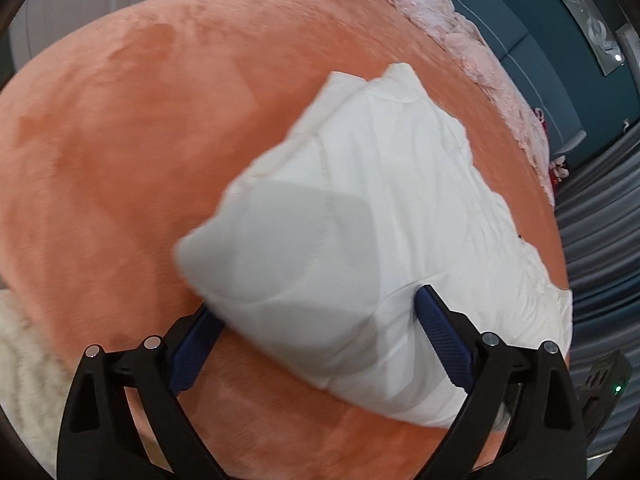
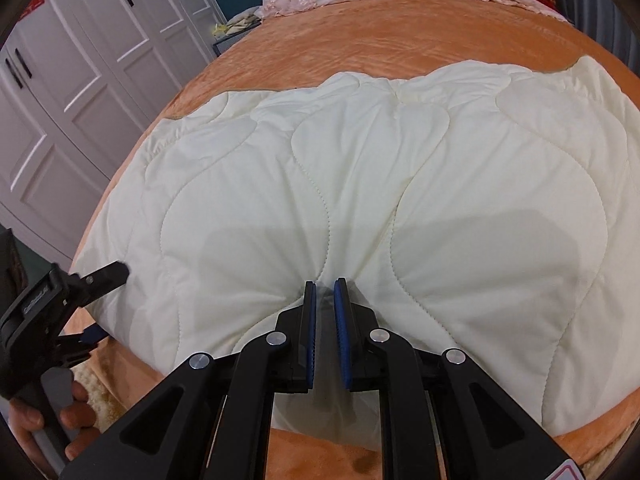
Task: Fold large clothes
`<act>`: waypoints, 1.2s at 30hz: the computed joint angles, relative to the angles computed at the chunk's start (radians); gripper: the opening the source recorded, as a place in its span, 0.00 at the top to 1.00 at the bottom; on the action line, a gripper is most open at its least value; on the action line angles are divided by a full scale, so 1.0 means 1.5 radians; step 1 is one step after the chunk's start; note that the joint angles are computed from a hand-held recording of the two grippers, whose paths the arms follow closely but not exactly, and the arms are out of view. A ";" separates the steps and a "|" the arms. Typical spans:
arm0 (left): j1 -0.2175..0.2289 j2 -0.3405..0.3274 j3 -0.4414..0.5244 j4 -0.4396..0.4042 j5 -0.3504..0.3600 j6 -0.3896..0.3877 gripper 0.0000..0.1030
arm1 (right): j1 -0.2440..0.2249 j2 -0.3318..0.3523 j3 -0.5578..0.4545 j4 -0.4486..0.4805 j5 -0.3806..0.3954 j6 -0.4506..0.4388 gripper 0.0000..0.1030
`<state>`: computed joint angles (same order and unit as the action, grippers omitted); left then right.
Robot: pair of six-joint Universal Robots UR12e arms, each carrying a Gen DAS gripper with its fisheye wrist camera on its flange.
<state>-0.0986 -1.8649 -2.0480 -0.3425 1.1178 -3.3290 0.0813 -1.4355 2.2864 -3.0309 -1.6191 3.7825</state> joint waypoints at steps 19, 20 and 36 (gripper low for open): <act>0.025 0.147 -0.049 0.077 -0.113 0.131 0.86 | 0.048 -0.024 -0.015 0.065 0.067 -0.023 0.91; 0.022 0.155 -0.051 0.083 -0.113 0.139 0.86 | 0.051 -0.013 -0.018 0.046 0.089 -0.037 0.91; -0.124 0.130 -0.015 0.010 -0.080 0.274 0.85 | -0.038 -0.244 0.128 0.062 0.056 0.030 0.91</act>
<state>-0.2853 -1.6695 -2.0704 -0.3279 0.9975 -2.9182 0.0246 -1.8018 2.4783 -2.9385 -1.5352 3.8269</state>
